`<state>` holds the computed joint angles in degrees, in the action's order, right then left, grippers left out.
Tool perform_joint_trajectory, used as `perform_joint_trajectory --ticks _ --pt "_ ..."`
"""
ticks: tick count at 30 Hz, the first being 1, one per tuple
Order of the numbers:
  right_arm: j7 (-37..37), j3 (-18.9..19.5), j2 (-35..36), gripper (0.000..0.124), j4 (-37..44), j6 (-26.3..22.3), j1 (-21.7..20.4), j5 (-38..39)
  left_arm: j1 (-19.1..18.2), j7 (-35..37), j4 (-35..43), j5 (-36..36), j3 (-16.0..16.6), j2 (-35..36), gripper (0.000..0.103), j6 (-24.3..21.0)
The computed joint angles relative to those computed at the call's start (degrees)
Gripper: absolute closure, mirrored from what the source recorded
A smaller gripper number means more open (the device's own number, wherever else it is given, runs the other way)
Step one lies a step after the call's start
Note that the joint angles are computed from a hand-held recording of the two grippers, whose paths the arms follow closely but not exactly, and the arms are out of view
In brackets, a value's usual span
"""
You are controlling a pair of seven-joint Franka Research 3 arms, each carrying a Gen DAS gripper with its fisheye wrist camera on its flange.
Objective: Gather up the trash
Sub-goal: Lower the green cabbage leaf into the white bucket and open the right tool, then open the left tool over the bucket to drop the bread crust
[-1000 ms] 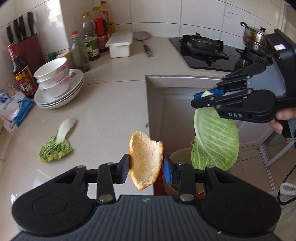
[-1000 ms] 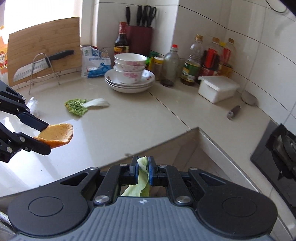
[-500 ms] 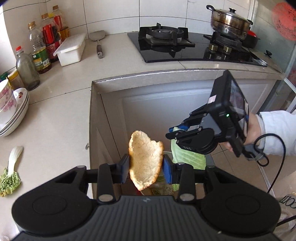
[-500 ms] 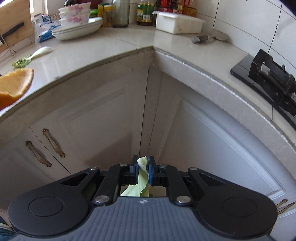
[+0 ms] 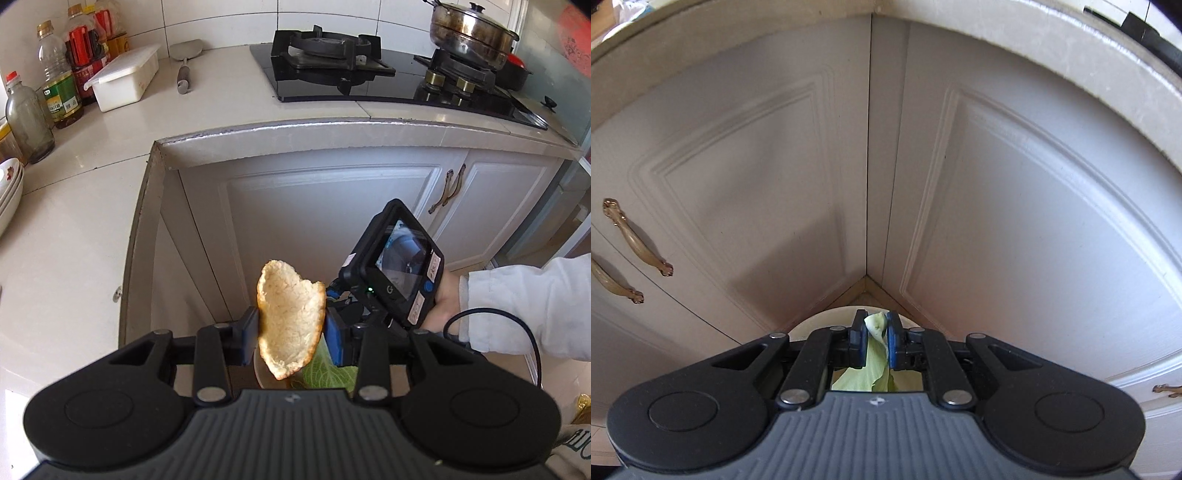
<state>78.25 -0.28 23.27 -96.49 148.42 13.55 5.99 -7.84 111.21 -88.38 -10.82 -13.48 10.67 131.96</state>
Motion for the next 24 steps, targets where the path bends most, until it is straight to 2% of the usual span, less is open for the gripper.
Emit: perform_joint_trajectory --ticks 2,4,6,8,10,12,16,24 --pt "-0.41 0.84 0.67 0.104 0.66 -0.97 -0.9 2.22 -0.19 -0.23 0.11 0.27 -0.08 0.46 0.067 -0.03" --pt "-0.1 0.73 0.86 0.081 0.73 -1.01 -0.84 2.67 -0.42 -0.71 0.18 0.9 -0.11 0.9 0.067 -0.23" --pt "0.29 0.4 0.16 0.065 -0.55 0.49 -0.53 2.4 -0.61 -1.35 0.29 1.32 -0.17 1.39 0.067 -0.27" --pt "0.38 0.24 -0.45 0.057 -1.55 1.25 -0.56 2.32 -0.71 -1.65 0.37 1.65 -0.26 1.93 0.067 -0.24" --pt "0.56 0.17 -1.35 0.042 -2.78 1.97 -0.71 2.47 -0.81 -1.96 0.81 2.05 -0.36 2.74 0.067 -0.45" --pt "0.61 0.0 -2.65 0.032 -4.61 3.34 -0.88 2.45 -0.99 -2.37 1.14 2.46 -0.52 3.48 0.067 -0.54" --pt "1.22 -0.73 -5.33 0.024 -7.54 3.74 -1.11 1.34 -1.56 -3.51 1.46 3.53 -0.86 4.92 0.067 -0.51" --pt "3.2 -1.18 -11.45 0.023 -15.02 3.96 -1.22 -2.38 -2.87 -6.52 2.19 5.53 -1.36 8.35 0.067 0.56"
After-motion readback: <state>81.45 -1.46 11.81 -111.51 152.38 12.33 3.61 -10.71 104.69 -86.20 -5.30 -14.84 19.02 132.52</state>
